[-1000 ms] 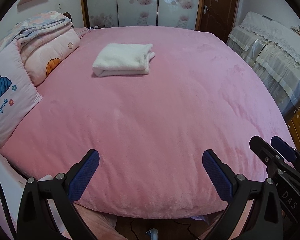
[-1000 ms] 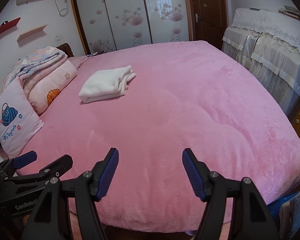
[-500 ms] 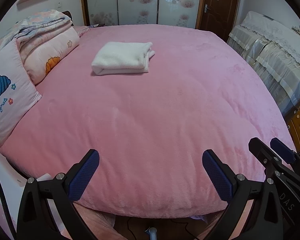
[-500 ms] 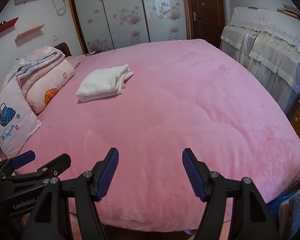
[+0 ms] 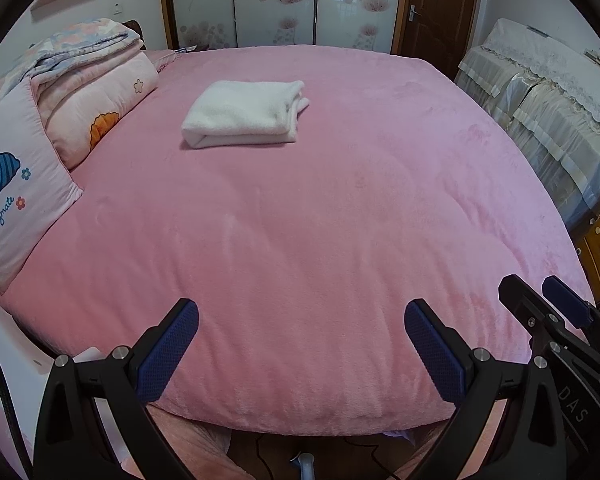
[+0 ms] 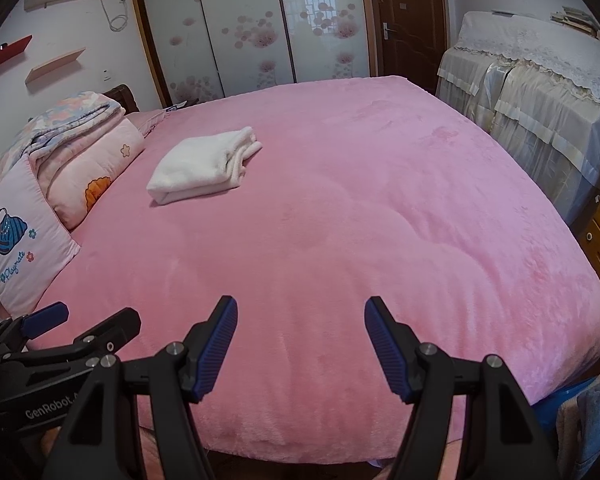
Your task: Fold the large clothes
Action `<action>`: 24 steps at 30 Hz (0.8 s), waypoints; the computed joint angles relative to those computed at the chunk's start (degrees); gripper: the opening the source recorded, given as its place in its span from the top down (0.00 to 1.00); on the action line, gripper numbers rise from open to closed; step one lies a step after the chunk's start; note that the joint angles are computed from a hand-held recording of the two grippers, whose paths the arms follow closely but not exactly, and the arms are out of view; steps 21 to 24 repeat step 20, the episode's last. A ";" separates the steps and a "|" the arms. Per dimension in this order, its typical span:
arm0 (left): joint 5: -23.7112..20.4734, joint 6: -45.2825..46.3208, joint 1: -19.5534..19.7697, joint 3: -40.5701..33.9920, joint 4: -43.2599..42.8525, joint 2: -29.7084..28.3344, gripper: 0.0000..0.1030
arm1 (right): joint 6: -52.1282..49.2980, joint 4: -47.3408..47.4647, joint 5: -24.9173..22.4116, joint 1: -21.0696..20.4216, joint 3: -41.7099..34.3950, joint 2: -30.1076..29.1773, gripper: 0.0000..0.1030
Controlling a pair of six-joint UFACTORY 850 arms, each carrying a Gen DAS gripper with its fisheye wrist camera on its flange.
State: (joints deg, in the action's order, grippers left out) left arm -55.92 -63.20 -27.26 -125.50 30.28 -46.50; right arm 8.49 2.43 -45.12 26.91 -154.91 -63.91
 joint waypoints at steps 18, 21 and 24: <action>-1.09 1.54 0.27 -2.30 -1.49 -1.50 0.01 | 0.50 0.14 0.50 -0.11 1.53 0.59 0.36; -1.04 1.63 0.34 -2.28 -1.80 -1.52 0.01 | 0.59 0.07 0.08 -0.09 0.73 0.12 0.36; -1.04 1.63 0.34 -2.28 -1.80 -1.52 0.01 | 0.59 0.07 0.08 -0.09 0.73 0.12 0.36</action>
